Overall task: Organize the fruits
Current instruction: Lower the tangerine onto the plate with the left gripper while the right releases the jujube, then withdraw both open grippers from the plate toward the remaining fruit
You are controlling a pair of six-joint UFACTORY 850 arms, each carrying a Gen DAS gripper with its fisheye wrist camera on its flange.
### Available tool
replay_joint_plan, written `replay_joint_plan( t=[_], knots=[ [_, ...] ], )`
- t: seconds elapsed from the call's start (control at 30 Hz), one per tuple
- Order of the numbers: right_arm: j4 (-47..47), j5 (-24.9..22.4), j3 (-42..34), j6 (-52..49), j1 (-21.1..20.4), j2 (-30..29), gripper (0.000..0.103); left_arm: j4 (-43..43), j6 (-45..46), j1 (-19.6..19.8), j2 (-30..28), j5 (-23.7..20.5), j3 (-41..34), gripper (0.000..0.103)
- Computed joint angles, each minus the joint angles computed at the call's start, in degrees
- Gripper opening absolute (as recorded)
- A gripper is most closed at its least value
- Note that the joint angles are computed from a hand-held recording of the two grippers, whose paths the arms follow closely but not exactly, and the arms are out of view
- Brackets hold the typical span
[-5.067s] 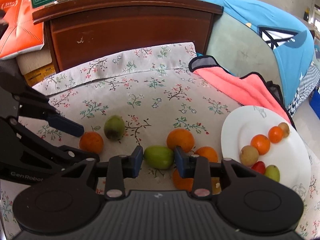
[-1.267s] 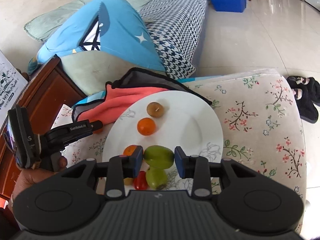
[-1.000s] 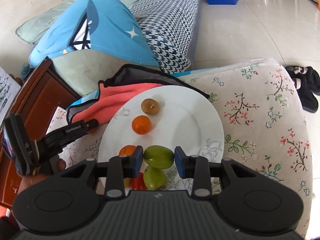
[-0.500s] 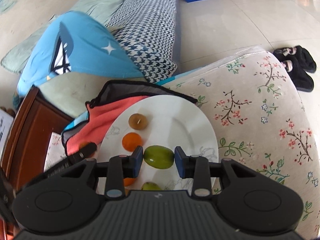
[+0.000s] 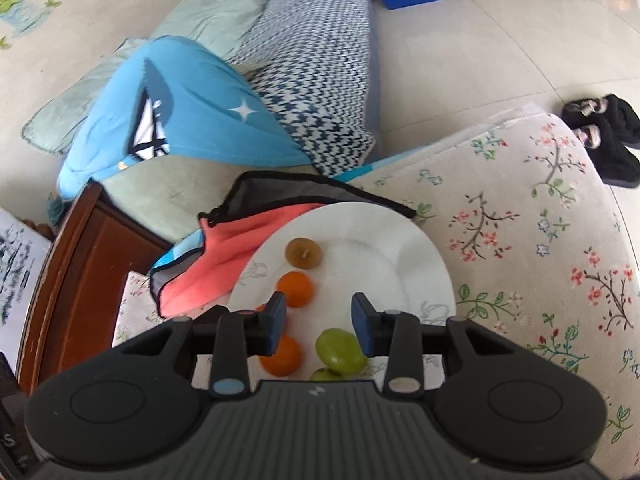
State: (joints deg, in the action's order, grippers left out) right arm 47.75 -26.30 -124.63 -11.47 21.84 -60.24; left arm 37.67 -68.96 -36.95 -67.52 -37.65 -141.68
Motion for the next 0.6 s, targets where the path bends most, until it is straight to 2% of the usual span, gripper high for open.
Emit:
replay_joint_plan(
  t=[0.13,0.33,0.6],
  knots=[
    [0.21,-0.10,0.96,-4.04,0.39,0.92,0.039,2.35,-3.59,-0.49,5.29,0.62,7.75,0.079],
    [2.19,0.09,3.91,-12.38,1.09,3.10,0.048,6.51,-9.37,-1.39,12.80,-0.56,19.24,0.082],
    [6.37,-2.88,6.29,-21.09,1.44,4.55,0.049,10.82,-17.58,-2.40,22.05,-1.73,33.76,0.083]
  ],
)
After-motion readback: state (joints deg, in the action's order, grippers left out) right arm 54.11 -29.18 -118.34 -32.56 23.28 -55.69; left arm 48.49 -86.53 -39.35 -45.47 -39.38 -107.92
